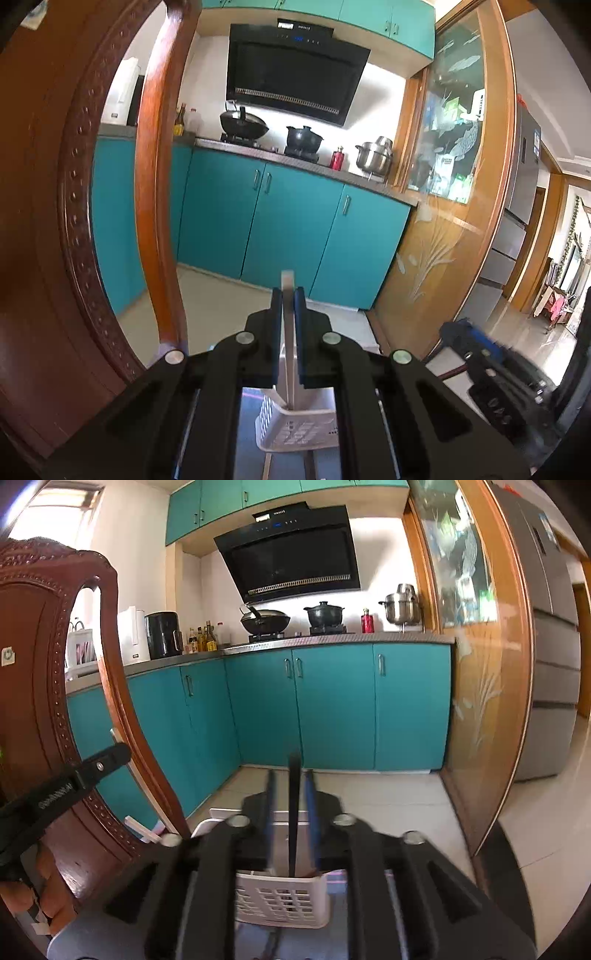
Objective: Organize utensils
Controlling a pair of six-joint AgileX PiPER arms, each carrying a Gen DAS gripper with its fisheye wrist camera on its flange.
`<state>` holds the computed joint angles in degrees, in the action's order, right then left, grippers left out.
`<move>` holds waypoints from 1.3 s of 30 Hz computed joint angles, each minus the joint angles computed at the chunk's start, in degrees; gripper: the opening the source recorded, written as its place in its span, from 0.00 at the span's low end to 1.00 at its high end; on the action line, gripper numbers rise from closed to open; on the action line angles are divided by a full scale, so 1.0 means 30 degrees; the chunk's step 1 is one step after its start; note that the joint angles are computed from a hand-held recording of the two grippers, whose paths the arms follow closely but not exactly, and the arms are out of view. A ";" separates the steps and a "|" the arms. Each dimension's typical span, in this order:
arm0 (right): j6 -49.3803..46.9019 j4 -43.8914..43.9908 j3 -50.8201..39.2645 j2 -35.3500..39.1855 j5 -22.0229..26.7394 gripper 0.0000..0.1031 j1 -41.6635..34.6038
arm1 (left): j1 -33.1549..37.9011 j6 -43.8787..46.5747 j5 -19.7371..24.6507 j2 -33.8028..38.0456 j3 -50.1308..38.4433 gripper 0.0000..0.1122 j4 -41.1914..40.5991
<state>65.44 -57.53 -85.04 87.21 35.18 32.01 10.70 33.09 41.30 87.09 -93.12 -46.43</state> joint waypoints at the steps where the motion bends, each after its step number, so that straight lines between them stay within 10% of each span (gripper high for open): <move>1: 0.0475 -0.0503 0.0200 -0.0321 0.0071 0.37 0.0179 | 0.0018 -0.0088 0.0049 0.0041 -0.0038 0.07 0.0074; 6: 0.0673 -0.1522 0.1449 -0.3101 0.0213 0.45 0.1698 | 0.1068 0.1586 0.1517 -0.1169 0.0566 0.23 -0.1619; 11: -0.6903 0.5725 0.0853 -0.3748 0.1837 0.45 0.2385 | 0.2095 0.4906 0.3374 -0.3184 0.2064 0.23 -0.3193; 15: -0.8572 0.9139 0.2479 -0.2601 0.1677 0.45 0.1291 | 0.1464 0.5310 0.1446 -0.4961 0.5224 0.11 -0.1674; 31: -0.8567 1.2257 0.1009 0.5317 0.5472 0.40 -0.0900 | -0.1891 -0.0446 0.4583 0.2726 0.4901 0.27 0.7649; 35: -0.8122 1.1983 0.1387 0.5203 0.5098 0.10 -0.0537 | -0.2181 -0.1036 0.4064 0.2868 0.5300 0.25 0.8338; 39: -0.8232 1.2369 0.1881 0.4707 0.4598 0.09 -0.0453 | -0.2077 -0.1378 0.4481 0.2715 0.5306 0.06 0.8692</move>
<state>40.74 -20.42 -79.40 101.33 48.97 30.66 4.46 28.95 54.74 95.23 -77.20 -20.35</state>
